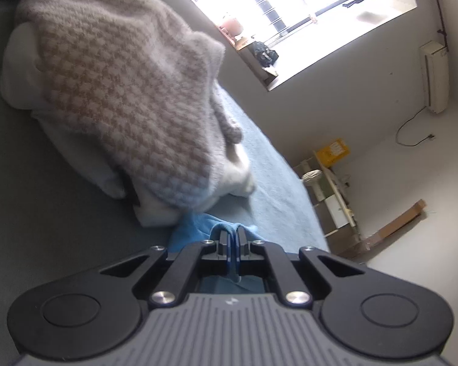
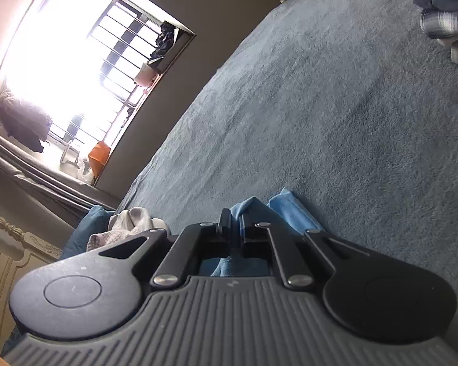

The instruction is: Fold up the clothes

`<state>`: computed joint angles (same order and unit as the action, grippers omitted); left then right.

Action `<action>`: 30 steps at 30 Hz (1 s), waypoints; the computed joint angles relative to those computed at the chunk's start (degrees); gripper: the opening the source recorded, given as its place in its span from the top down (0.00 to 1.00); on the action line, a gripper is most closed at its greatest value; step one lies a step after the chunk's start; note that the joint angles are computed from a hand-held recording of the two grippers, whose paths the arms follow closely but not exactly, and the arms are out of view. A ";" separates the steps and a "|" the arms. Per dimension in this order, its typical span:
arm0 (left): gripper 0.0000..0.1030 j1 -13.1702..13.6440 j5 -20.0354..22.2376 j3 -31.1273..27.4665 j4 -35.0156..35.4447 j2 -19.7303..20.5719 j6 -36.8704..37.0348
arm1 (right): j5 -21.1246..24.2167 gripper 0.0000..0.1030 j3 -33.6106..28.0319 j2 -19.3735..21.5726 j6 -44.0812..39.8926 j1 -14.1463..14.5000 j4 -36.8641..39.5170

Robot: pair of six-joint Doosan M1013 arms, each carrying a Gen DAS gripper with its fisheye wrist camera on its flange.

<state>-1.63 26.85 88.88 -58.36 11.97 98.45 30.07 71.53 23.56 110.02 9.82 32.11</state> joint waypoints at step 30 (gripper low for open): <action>0.61 -10.05 7.08 -7.94 34.01 5.85 15.83 | 25.52 0.82 -17.45 11.60 -25.30 11.56 -21.32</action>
<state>-11.68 33.93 80.94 -24.35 17.82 114.29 55.59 54.08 35.16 84.73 21.38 10.79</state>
